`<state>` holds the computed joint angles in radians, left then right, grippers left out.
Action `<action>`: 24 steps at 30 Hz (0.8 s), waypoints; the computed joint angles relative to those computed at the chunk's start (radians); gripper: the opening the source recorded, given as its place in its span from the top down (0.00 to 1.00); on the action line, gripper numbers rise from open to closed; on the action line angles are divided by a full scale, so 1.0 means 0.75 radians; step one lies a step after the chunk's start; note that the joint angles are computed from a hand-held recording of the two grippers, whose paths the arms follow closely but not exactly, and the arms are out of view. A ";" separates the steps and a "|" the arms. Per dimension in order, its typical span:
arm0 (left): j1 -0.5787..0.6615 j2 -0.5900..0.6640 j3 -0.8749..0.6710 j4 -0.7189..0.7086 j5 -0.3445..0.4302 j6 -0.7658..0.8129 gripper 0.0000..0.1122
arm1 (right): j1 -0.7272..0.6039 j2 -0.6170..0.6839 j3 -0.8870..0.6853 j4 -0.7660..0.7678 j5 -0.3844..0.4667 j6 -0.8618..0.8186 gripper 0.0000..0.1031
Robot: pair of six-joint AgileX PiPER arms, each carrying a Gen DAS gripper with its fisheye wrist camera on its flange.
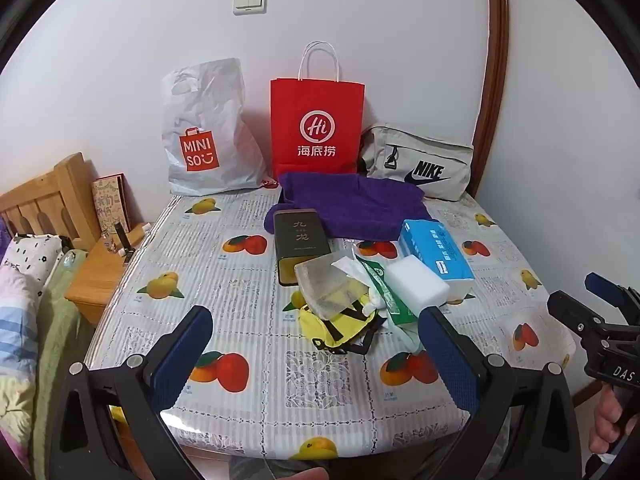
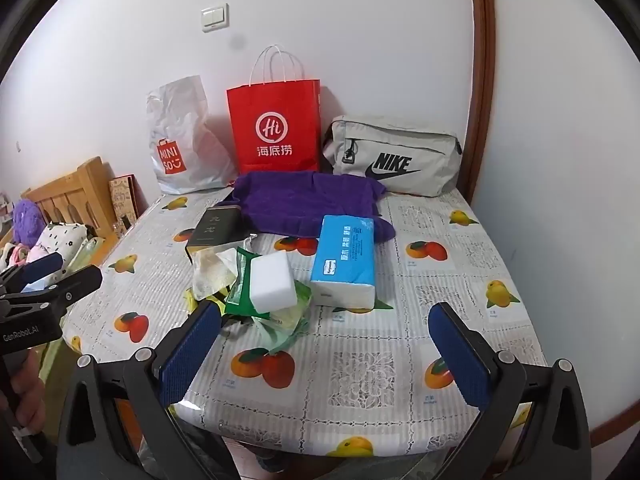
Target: Organize soft objects
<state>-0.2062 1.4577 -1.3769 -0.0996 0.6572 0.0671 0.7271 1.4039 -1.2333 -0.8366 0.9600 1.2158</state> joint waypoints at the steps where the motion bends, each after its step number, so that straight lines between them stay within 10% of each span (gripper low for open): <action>1: -0.001 0.009 -0.017 0.007 0.026 -0.002 0.08 | 0.004 0.004 -0.005 0.002 0.004 0.004 0.01; 24: 0.004 0.026 -0.061 0.003 0.076 -0.017 0.08 | 0.024 -0.009 -0.002 0.015 0.016 0.017 0.01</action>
